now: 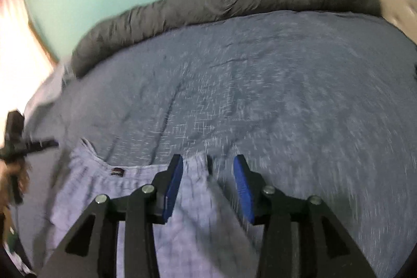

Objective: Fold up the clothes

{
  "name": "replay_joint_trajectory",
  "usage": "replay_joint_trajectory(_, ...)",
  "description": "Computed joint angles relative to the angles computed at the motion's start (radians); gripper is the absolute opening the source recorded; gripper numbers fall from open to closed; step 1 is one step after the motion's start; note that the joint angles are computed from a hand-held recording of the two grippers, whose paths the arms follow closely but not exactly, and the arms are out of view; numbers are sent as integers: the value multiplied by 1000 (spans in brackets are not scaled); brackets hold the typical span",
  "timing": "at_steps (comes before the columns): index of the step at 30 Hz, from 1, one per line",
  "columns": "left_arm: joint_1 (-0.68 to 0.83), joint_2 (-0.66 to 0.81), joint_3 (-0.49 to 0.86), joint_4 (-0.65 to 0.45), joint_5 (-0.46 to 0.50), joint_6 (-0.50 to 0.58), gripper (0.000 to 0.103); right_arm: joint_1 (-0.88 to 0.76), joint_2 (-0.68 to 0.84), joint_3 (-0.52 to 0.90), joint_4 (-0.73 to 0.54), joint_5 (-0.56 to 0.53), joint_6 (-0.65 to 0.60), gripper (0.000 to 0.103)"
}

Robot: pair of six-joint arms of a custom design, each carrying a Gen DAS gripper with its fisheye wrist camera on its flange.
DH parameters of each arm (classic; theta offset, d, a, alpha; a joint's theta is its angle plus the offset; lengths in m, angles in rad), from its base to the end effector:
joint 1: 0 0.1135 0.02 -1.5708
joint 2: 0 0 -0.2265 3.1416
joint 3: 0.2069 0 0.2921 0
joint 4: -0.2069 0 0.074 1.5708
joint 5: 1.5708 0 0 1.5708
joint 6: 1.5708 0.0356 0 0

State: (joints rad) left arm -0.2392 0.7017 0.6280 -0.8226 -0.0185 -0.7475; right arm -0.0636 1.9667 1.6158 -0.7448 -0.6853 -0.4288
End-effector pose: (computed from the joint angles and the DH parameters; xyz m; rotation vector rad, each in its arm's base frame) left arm 0.1993 -0.0479 0.2129 -0.6390 2.4277 -0.3964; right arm 0.4434 -0.0057 0.1902 -0.6494 2.3579 0.6992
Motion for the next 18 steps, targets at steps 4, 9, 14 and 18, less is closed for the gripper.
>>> replay_joint_trajectory(4, -104, -252, -102, -197, -33, -68, 46, -84, -115, -148, -48, -81, -66, 41)
replay_joint_trajectory(9, -268, -379, -182, -300, -80, -200, 45, -132, -179, -259, -111, -151, -107, 42)
replay_joint_trajectory(14, -439, -478, -227, -402, -195, -387, 45, -188, -254, -350, -167, -231, -166, 42)
replay_joint_trajectory(18, -526, -510, -217, -483, -293, -514, 45, -230, -300, -407, -189, -280, -212, 42)
